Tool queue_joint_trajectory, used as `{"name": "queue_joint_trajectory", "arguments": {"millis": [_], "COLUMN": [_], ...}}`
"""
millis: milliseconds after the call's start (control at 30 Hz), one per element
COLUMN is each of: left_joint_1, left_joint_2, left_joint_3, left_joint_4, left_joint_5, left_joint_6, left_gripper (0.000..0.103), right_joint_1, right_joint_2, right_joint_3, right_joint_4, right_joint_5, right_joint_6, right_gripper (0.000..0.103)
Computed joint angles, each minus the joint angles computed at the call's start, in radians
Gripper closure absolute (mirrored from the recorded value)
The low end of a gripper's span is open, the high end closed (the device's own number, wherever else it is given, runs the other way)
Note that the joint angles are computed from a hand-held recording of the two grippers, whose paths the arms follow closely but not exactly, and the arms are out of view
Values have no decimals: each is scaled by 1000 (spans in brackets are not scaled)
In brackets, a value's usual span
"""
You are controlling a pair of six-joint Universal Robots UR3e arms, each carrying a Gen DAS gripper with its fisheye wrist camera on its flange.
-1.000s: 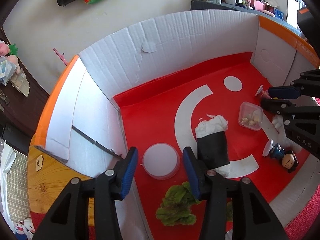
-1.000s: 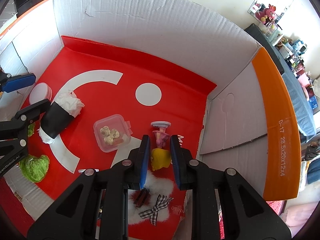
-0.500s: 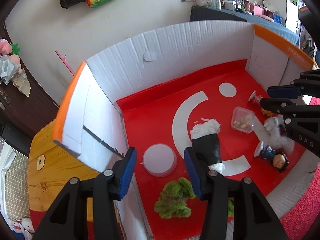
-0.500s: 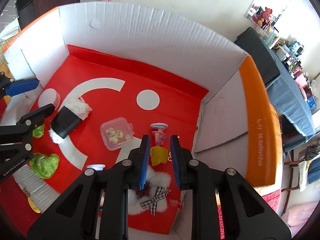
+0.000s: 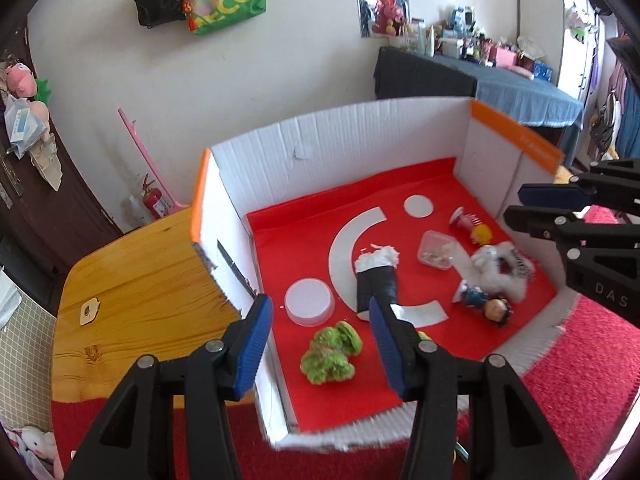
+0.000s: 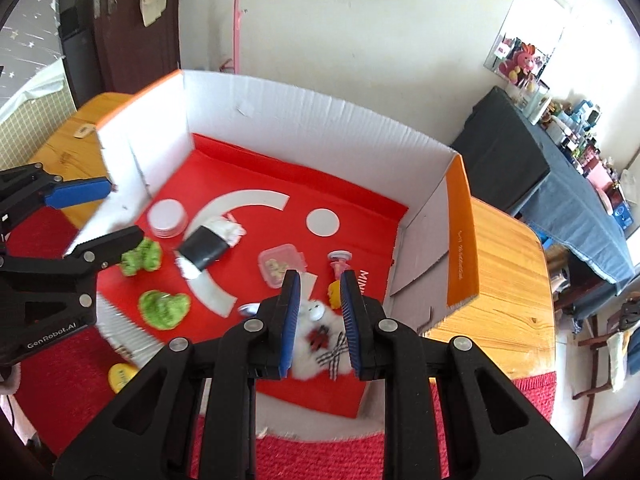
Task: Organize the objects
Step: 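Withdraw both open tools from the box back over the rug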
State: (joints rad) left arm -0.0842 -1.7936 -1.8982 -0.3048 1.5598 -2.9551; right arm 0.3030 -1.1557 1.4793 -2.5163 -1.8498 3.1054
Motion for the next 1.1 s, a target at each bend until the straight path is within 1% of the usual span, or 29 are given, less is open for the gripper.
{"name": "queue_joint_trajectory", "arguments": {"millis": [33,133,233,267,333,467,533,567,600,633,733,833,900,967,1000,1100], "left_joint_1": [-45,-63,-52,-61,-59,-35,-22,-19,-15,-11,1,-4,-11,-20,-26,-43], "left_joint_2": [-9,5,81,79,129,232,275,295,314,332,360,359,350,339,324,272], "left_joint_3": [28,43,-31,-34,-88,-205,-267,-297,-322,-350,-413,-456,-478,-502,-507,-515], "left_joint_4": [-6,-4,24,42,71,118,154,173,187,203,249,302,335,363,379,412], "left_joint_5": [22,16,-17,-16,-32,-85,-102,-106,-109,-113,-129,-125,-113,-102,-97,-81], "left_joint_6": [-35,-63,-72,-83,-96,-107,-116,-123,-126,-131,-152,-184,-201,-212,-216,-222], "left_gripper": [47,46,43,42,38,37,34,33,33,32,28,23,22,18,16,13], "right_joint_1": [1,8,17,20,25,49,62,67,74,87,134,151,159,172,176,172], "right_joint_2": [-16,-72,-129,-150,-183,-225,-251,-262,-274,-284,-290,-304,-306,-292,-286,-267], "right_joint_3": [20,91,166,199,250,333,399,424,454,493,556,625,666,699,713,755], "right_joint_4": [-17,-65,-126,-156,-207,-283,-350,-371,-400,-450,-531,-598,-643,-692,-711,-756], "right_joint_5": [2,17,36,43,59,58,58,58,57,48,-9,-11,-17,-31,-33,-6], "right_joint_6": [0,11,30,31,34,47,60,68,76,80,94,129,153,174,185,220], "right_gripper": [83,83,82,81,78,75,71,59,40,33,33,33,29,26,22,20]}}
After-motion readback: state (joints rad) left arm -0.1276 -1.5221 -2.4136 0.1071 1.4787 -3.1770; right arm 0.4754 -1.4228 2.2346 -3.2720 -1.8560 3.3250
